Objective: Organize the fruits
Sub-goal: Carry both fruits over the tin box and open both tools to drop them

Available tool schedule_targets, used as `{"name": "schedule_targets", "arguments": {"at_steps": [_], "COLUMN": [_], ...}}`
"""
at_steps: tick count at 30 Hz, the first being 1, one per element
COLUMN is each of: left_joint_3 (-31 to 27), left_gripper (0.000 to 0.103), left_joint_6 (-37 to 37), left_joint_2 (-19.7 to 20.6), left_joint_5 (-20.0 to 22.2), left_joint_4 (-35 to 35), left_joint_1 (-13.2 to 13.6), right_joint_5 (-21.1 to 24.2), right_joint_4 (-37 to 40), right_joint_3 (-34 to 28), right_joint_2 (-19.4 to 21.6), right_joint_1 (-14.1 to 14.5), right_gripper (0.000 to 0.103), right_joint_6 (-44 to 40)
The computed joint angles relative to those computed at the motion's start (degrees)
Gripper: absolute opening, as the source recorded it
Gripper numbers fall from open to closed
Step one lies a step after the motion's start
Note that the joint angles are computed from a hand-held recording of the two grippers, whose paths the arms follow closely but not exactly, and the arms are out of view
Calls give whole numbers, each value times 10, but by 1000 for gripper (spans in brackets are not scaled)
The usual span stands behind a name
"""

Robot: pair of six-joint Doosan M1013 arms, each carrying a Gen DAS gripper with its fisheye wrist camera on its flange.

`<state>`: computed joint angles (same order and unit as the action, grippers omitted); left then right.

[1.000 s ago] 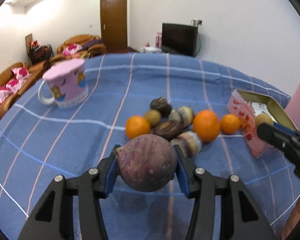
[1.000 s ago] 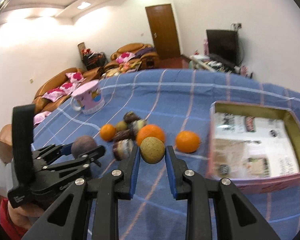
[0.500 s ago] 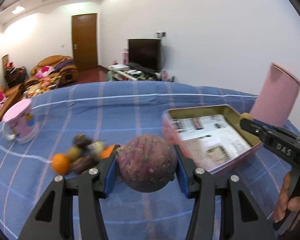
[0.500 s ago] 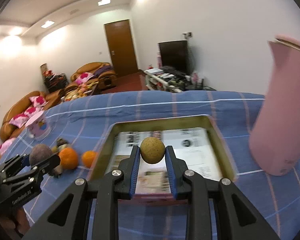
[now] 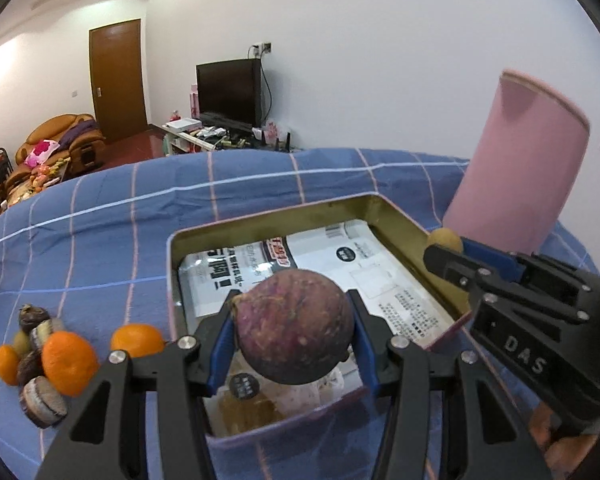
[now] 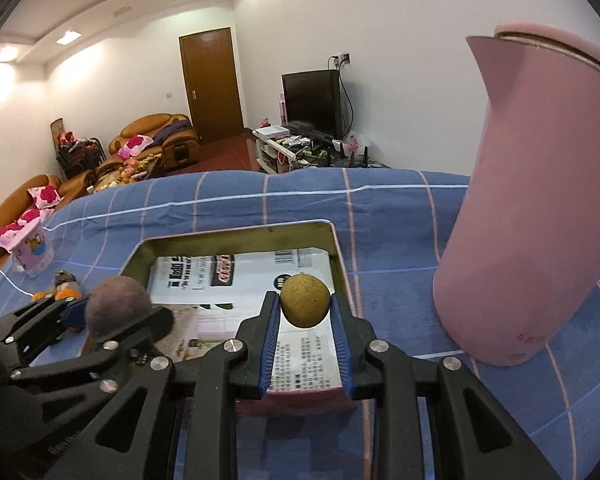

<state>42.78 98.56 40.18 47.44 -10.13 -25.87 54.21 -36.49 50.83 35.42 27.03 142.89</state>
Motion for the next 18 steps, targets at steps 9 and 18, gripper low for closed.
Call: {"name": "schedule_targets", "arguments": {"at_steps": [9, 18], "left_joint_3": [-15, -30], "left_gripper": [53, 53], "left_joint_6": [-13, -25], "left_joint_2": [12, 23], "left_joint_5": [24, 34], "left_joint_4": [37, 48], "left_joint_1": [-4, -6], "right_joint_5": [18, 5], "right_joint_4": [36, 65], "right_joint_3": [-19, -12], "right_joint_2": [14, 10], "right_joint_1": [-4, -10], "right_gripper": [28, 33], "right_joint_6": [-33, -28]}}
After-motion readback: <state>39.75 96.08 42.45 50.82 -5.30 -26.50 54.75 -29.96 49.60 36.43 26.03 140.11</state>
